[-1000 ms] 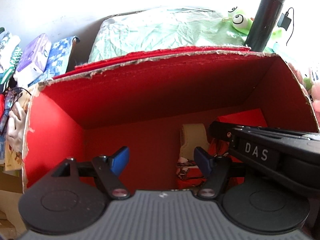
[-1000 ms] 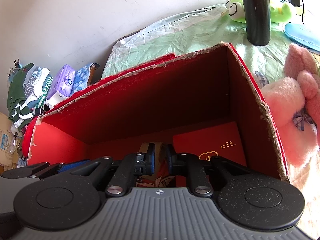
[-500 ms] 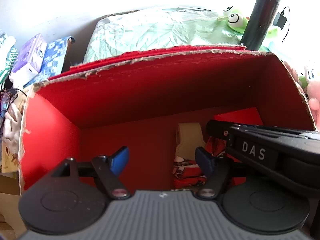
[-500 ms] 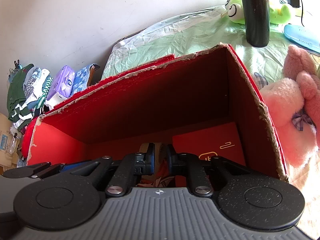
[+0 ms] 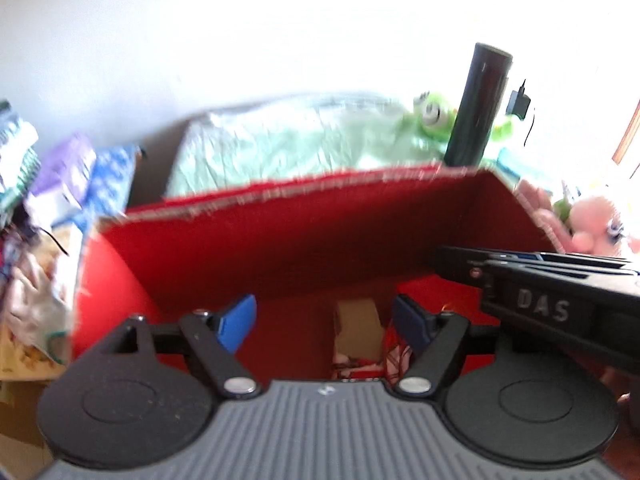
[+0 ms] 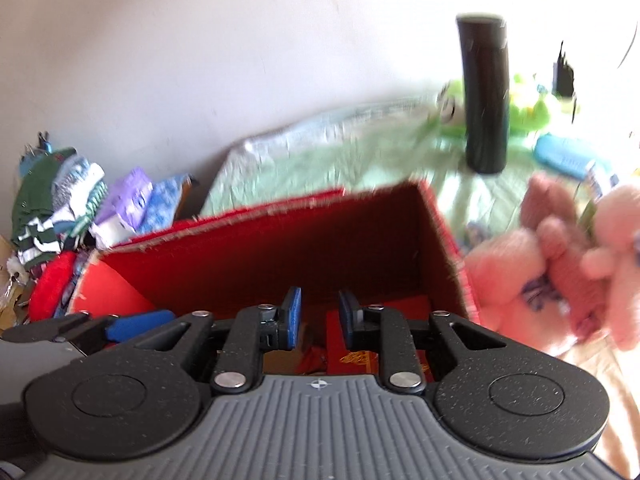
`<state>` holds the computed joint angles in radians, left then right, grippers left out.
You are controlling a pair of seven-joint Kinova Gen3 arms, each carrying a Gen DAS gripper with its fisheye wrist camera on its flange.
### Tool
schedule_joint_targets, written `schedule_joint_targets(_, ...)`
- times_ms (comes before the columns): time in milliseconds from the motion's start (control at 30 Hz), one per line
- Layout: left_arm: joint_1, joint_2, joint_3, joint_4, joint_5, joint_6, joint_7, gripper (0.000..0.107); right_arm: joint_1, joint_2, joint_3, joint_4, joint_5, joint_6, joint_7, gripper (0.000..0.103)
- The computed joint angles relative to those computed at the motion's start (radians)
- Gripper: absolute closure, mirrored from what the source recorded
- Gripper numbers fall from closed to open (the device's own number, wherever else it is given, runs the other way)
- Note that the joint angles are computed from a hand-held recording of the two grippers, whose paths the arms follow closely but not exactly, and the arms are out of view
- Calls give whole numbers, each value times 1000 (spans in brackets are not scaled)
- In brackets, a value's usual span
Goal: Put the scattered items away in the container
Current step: 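Withdraw the right gripper up out of the red box, then move the right gripper to the pine cone and close on it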
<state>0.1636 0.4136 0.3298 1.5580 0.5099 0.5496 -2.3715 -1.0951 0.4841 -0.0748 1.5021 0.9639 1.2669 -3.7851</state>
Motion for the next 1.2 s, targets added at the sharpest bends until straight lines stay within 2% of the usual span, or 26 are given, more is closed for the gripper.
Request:
schedule_joint_targets(100, -139, -64, 128, 104, 119, -70, -122, 17, -61, -14, 5, 33, 52, 64, -78, 76)
schedule_joint_targets(133, -185, -84, 169, 134, 154, -83, -163, 16, -78, -17, 1, 43, 70, 89, -105, 76)
schedule_joint_targets(267, -371, -138, 286, 211, 307, -30, -325, 16, -130, -23, -30, 66, 127, 185, -156, 75)
schedule_joint_targets(300, -417, -155, 311, 236, 347, -17, -366, 16, -141, -26, -41, 72, 136, 202, -160, 73)
schedule_joint_targets(333, -450, -176, 318, 261, 388, 3, -407, 16, -150, -33, -53, 84, 145, 210, -167, 66)
schedule_joint_targets(400, -462, -221, 276, 304, 458, 48, -471, 16, -169, -50, -77, 116, 162, 221, -200, 57)
schedule_joint_targets(467, -422, -260, 183, 330, 477, 115, -483, 16, -175, -71, -105, 149, 170, 211, -217, 57)
schedule_joint_targets(600, -315, -319, 6, 374, 421, 219, -425, 20, -148, -135, -168, 246, 171, 92, -246, 57)
schedule_joint_targets(633, -305, -323, -14, 377, 392, 244, -387, 23, -139, -148, -178, 269, 169, 55, -257, 58)
schedule_joint_targets(667, -297, -324, -32, 380, 369, 271, -352, 32, -149, -155, -172, 288, 177, 33, -263, 59)
schedule_joint_targets(700, -289, -325, -50, 384, 348, 296, -314, 34, -142, -162, -184, 298, 181, 12, -253, 59)
schedule_joint_targets(767, -273, -338, -85, 405, 331, 320, -259, 34, -105, -186, -218, 334, 195, -65, -261, 62)
schedule_joint_targets(833, -261, -352, -120, 431, 337, 347, -242, 34, -138, -202, -195, 372, 226, -106, -313, 64)
schedule_joint_targets(933, -223, -366, -154, 458, 325, 363, -217, 33, -137, -220, -178, 404, 223, -197, -304, 64)
schedule_joint_targets(1000, -189, -371, -170, 476, 307, 358, -194, 33, -93, -234, -205, 441, 243, -278, -340, 64)
schedule_joint_targets(1133, -128, -373, -204, 501, 304, 375, -204, 33, 80, -239, -332, 485, 280, -441, -373, 64)
schedule_joint_targets(1200, -95, -372, -209, 508, 304, 355, -205, 33, 173, -236, -397, 500, 297, -522, -388, 64)
